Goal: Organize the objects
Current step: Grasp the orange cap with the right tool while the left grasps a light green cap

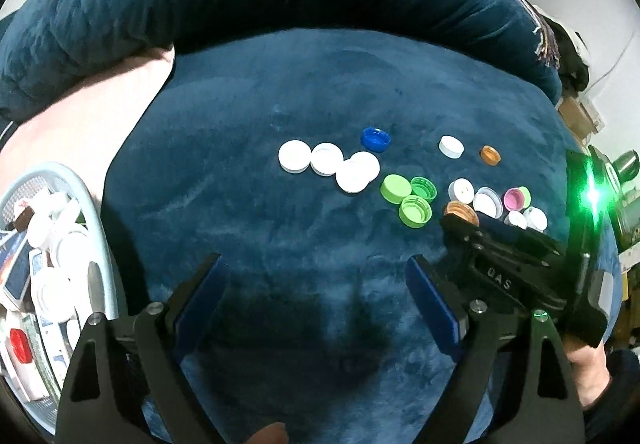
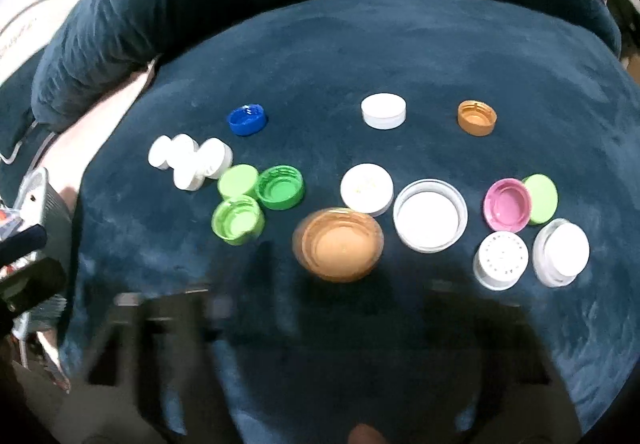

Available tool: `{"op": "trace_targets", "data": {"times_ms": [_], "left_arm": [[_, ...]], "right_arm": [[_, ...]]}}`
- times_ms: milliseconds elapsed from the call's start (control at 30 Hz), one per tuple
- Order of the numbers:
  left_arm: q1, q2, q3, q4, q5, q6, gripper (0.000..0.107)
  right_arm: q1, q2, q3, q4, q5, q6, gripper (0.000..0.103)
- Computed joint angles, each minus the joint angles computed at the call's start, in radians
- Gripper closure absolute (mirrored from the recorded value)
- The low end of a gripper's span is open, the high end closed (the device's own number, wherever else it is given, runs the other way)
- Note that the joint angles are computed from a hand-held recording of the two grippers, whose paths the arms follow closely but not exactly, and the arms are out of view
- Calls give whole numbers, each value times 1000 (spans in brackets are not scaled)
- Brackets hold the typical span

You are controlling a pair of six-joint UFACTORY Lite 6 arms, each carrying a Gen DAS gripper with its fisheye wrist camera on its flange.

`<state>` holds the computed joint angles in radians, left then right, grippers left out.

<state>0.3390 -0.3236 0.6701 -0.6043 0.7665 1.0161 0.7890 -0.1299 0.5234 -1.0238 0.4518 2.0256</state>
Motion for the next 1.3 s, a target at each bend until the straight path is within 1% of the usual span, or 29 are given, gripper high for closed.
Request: {"op": "trace_targets", "data": {"times_ms": [133, 233, 333, 367, 433, 500, 600, 633, 667, 700, 733, 767, 800, 833, 867, 967, 1067, 1200, 1300], "left_arm": [[-43, 15, -5, -6, -14, -49, 16], [-140, 38, -40, 4, -90, -111, 16], [-247, 107, -84, -47, -183, -131, 16], [-289, 141, -97, -94, -228, -120, 16], [-338, 170, -114, -197, -278, -61, 16], [-382, 183, -127, -338, -320, 34, 16], [-441, 219, -115, -484, -372, 140, 16], [-460, 239, -107, -510, -392, 161, 17], [-479, 258, -101, -536, -414, 187, 28], [-499, 274, -100, -566, -445, 226, 33], [-500, 275, -98, -554, -456, 227, 39], [-506, 271, -108, -563, -478, 252, 49], [-505, 269, -114, -579, -491, 277, 56], [-501, 261, -119, -577, -496, 280, 68], [-490, 253, -122, -556, -492, 265, 76], [-449, 220, -122, -436, -451, 178, 76], [-407, 158, -135, -281, -415, 65, 76], [-275, 64, -139, -147, -305, 1, 76], [-140, 9, -110, -90, -211, -13, 76]], "right_arm": [[6, -78, -49, 14, -10, 11, 62], [60, -147, -80, 53, 41, 34, 62], [118, -233, -130, 94, 104, 67, 62], [135, -258, -146, 107, 121, 77, 62], [161, -309, -181, 134, 147, 87, 62], [178, -347, -209, 151, 166, 94, 62], [191, -363, -225, 150, 173, 112, 62], [201, -356, -220, 148, 181, 114, 62], [205, -349, -213, 148, 187, 110, 61], [211, -340, -206, 147, 193, 105, 61], [210, -331, -201, 141, 191, 102, 61], [211, -328, -201, 133, 189, 105, 61], [206, -316, -195, 126, 184, 105, 61], [200, -302, -189, 123, 181, 101, 61], [195, -289, -182, 120, 179, 97, 61], [168, -251, -164, 109, 160, 80, 62], [157, -269, -157, 107, 150, 72, 62], [150, -286, -105, 82, 148, 57, 62], [154, -271, -48, 56, 137, 54, 62]]}}
